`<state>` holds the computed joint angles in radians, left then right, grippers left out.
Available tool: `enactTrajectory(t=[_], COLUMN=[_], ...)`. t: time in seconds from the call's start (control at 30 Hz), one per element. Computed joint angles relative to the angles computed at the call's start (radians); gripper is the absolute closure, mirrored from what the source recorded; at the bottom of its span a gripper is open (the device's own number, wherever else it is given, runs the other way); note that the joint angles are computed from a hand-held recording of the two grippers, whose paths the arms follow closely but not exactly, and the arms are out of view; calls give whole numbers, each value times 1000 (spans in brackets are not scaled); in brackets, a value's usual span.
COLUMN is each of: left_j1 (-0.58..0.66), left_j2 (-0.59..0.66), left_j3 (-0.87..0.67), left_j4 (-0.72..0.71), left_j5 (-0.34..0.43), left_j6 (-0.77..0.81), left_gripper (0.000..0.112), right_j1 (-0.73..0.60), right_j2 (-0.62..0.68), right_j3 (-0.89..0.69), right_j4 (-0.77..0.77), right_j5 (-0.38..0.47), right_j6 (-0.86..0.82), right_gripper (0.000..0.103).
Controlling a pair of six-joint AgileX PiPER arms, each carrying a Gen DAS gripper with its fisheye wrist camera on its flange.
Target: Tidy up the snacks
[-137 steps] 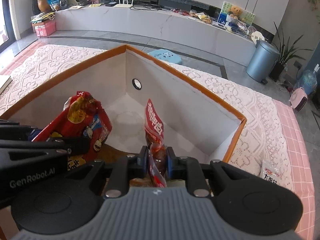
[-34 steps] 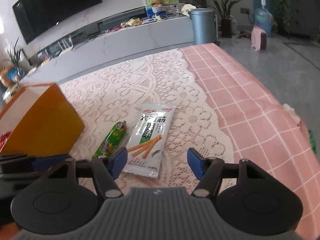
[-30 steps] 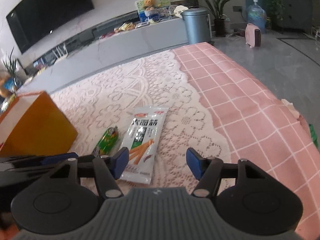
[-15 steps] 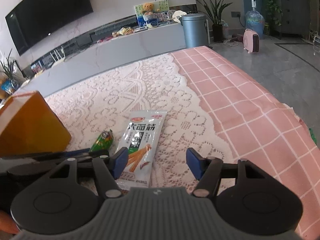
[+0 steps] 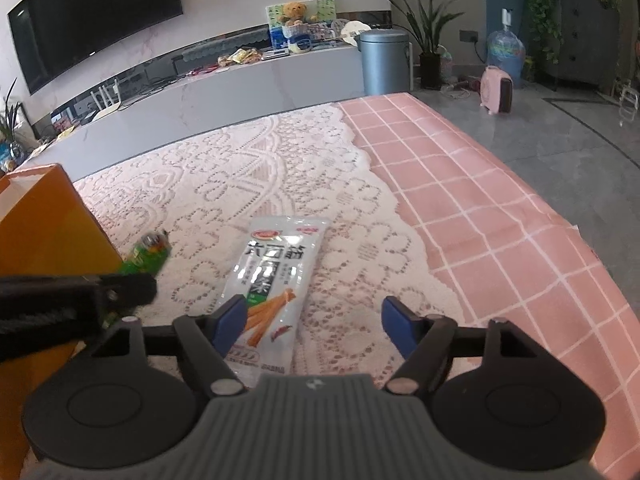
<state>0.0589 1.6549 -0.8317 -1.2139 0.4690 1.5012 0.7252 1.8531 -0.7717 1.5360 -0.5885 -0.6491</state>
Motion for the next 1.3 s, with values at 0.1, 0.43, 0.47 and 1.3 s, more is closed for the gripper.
enactTrajectory(t=[0.1,0.43,0.47,1.3], left_j1=[0,44,49,241], left_j2=[-36,-58,-61,-237], left_j3=[9,-5,-3,38], left_j4=[13,51,52,89], left_j5=[-38,-20,-13,216], left_j6=[1,-49,-51,-62], left_gripper=[87,87,87,87], right_j1=[9,-38,-34,81], right_j2=[26,145,163,23], right_j3=[-44,-210,-232,-133], right_j4=[16,140,180,157], right_j5=[-12,49,39,-87], right_j6=[-61,-284,-343,-371], right_gripper=[19,12,11,55])
